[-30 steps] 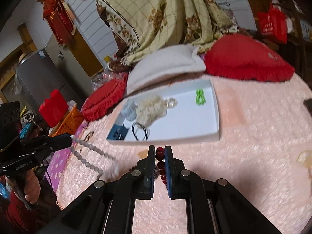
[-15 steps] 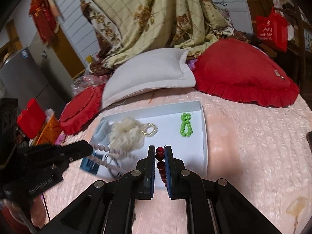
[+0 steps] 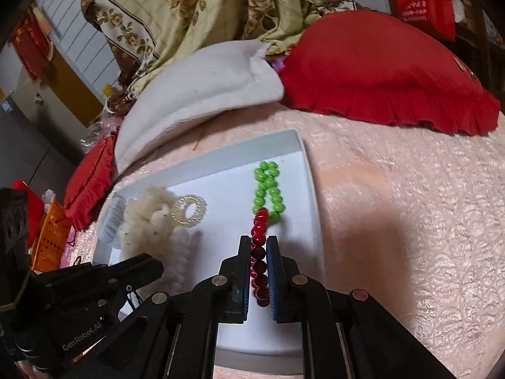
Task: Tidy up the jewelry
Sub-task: 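Lower both bracelets into the white box and open both tools, then grasp the silver mesh bangle with the left tool while the right tool grasps the brown wooden bead bracelet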
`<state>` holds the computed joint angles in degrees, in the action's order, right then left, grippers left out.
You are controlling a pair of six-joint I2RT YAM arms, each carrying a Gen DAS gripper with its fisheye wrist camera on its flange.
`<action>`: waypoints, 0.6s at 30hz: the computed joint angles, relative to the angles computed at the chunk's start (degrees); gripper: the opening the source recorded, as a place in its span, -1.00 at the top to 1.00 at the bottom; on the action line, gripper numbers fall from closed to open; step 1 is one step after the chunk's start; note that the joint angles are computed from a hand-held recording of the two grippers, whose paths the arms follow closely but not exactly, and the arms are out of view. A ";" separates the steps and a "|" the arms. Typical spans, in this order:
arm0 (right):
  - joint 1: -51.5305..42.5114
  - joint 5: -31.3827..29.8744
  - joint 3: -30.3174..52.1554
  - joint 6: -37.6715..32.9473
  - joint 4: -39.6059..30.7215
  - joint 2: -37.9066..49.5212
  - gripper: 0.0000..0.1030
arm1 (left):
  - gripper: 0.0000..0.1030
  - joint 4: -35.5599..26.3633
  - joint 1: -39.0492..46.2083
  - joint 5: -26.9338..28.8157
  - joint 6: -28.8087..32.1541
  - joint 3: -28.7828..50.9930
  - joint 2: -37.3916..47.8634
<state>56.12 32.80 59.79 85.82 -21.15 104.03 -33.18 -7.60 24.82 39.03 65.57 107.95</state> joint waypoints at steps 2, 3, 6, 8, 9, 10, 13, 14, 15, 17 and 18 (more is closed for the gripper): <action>0.53 0.84 -0.34 0.67 -1.04 -0.76 0.63 | 0.56 -0.65 0.77 1.14 1.03 -0.46 -0.85; 1.18 1.75 -0.69 1.63 -1.60 -1.40 0.41 | 0.50 -1.03 1.39 1.89 1.63 -0.80 -1.70; 3.70 4.84 -0.83 5.56 -4.19 -2.62 0.19 | 0.40 -3.50 3.74 4.10 3.56 -0.75 -3.78; 5.14 5.40 -0.48 6.85 -5.93 -3.11 0.19 | 0.40 -5.91 5.68 5.67 5.23 -0.80 -5.36; 5.75 5.62 -0.05 7.35 -6.76 -3.08 0.19 | 0.40 -7.20 7.55 6.66 6.59 -0.98 -6.55; 7.06 6.13 0.52 8.52 -8.17 -3.03 0.19 | 0.40 -8.44 9.32 7.50 8.03 -1.01 -7.51; 10.34 6.82 3.07 10.84 -11.76 -1.94 0.19 | 0.40 -12.76 15.83 9.75 13.88 -0.70 -9.82; 11.73 7.11 3.99 11.93 -12.98 -1.40 0.19 | 0.40 -14.53 18.41 10.44 16.36 -0.23 -10.21; 12.69 7.26 4.89 12.63 -13.66 -0.67 0.19 | 0.40 -16.41 21.35 11.11 19.01 0.46 -10.37; 15.57 7.48 7.05 14.80 -15.30 1.10 0.19 | 0.39 -18.48 26.39 11.88 22.83 1.65 -10.03; 16.53 7.55 7.81 15.59 -15.81 1.79 0.19 | 0.39 -19.11 29.16 12.16 24.78 2.24 -9.53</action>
